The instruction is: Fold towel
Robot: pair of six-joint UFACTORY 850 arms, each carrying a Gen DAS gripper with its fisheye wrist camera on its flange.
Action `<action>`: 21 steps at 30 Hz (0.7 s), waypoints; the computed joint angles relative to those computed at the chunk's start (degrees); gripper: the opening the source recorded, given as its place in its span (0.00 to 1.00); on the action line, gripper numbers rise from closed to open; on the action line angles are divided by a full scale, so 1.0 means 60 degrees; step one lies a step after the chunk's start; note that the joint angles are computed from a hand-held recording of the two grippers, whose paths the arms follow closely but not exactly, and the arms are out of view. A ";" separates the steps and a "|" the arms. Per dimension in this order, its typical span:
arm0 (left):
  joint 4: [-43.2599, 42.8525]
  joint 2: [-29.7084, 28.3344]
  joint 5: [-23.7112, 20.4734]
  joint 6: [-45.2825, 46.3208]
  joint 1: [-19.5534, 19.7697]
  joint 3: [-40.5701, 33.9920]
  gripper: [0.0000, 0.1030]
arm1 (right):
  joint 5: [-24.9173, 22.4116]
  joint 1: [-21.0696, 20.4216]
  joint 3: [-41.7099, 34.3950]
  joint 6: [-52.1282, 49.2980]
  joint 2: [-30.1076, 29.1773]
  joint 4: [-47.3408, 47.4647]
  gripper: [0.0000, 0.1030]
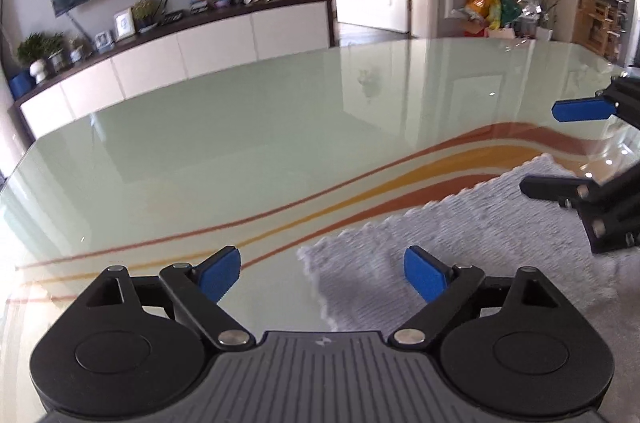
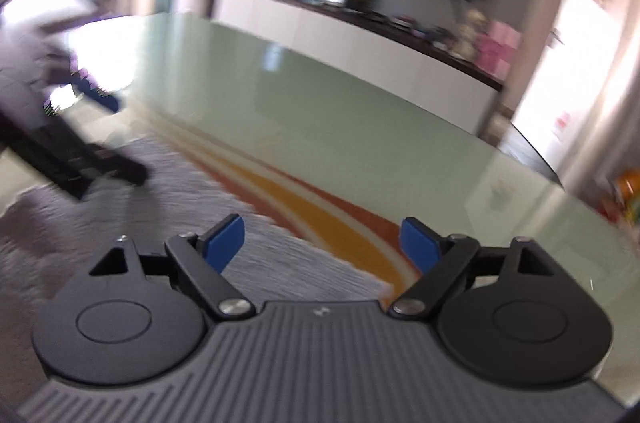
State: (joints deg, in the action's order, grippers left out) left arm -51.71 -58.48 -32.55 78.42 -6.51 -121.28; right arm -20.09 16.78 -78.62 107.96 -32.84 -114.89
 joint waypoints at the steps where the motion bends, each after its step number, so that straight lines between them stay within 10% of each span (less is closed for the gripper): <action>1: 0.0125 -0.0074 -0.0078 -0.0181 0.0014 -0.0141 0.88 | 0.0035 0.0071 0.0090 0.0053 0.0038 -0.0372 0.85; 21: -0.0595 -0.0040 -0.0006 0.0602 0.0126 0.0102 0.96 | -0.1247 0.0261 0.1226 -0.0101 0.0891 0.1404 0.89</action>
